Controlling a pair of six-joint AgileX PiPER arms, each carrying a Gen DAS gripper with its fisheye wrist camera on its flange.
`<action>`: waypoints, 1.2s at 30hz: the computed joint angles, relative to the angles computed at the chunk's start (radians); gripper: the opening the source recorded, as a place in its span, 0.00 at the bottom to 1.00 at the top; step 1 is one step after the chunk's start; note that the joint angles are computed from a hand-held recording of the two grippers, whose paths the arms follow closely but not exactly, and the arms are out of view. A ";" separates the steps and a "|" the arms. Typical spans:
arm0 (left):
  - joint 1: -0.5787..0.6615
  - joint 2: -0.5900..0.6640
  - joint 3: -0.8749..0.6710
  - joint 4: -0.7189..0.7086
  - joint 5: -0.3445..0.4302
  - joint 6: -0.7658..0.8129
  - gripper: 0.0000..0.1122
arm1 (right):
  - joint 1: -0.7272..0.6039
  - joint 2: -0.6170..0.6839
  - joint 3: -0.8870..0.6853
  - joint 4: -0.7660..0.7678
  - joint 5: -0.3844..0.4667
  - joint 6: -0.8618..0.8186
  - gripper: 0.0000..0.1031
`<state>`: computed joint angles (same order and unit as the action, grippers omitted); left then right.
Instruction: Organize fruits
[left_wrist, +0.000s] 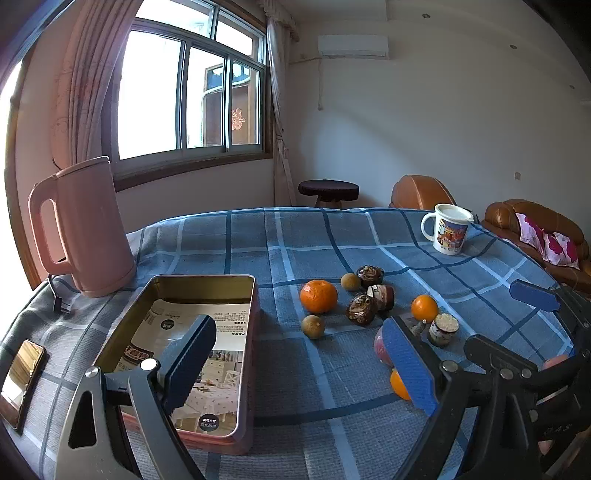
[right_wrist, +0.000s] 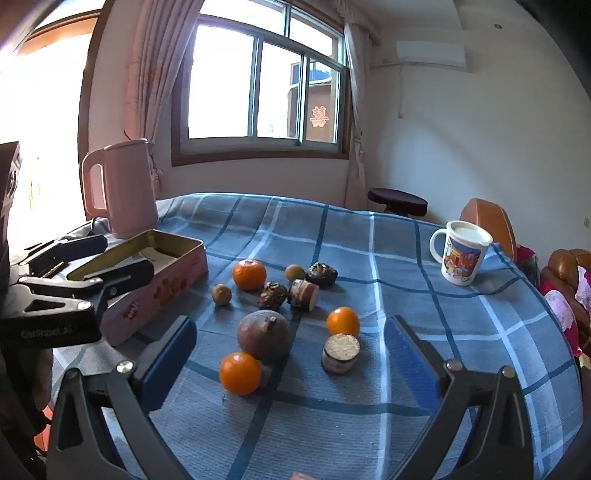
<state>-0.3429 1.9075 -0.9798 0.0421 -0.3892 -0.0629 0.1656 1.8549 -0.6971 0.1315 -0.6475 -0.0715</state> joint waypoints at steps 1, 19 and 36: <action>0.000 0.000 0.000 -0.002 0.000 0.002 0.82 | -0.001 -0.001 0.001 -0.002 0.000 0.003 1.00; -0.003 0.004 0.002 -0.014 -0.006 0.025 0.82 | -0.004 0.014 0.003 -0.005 -0.010 0.011 1.00; -0.015 0.010 0.005 -0.038 -0.014 0.048 0.82 | -0.011 0.035 0.012 -0.022 -0.038 0.033 1.00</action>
<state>-0.3577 1.9174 -0.9745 0.0045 -0.4035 -0.0149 0.1544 1.8902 -0.6846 0.1094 -0.6855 -0.0386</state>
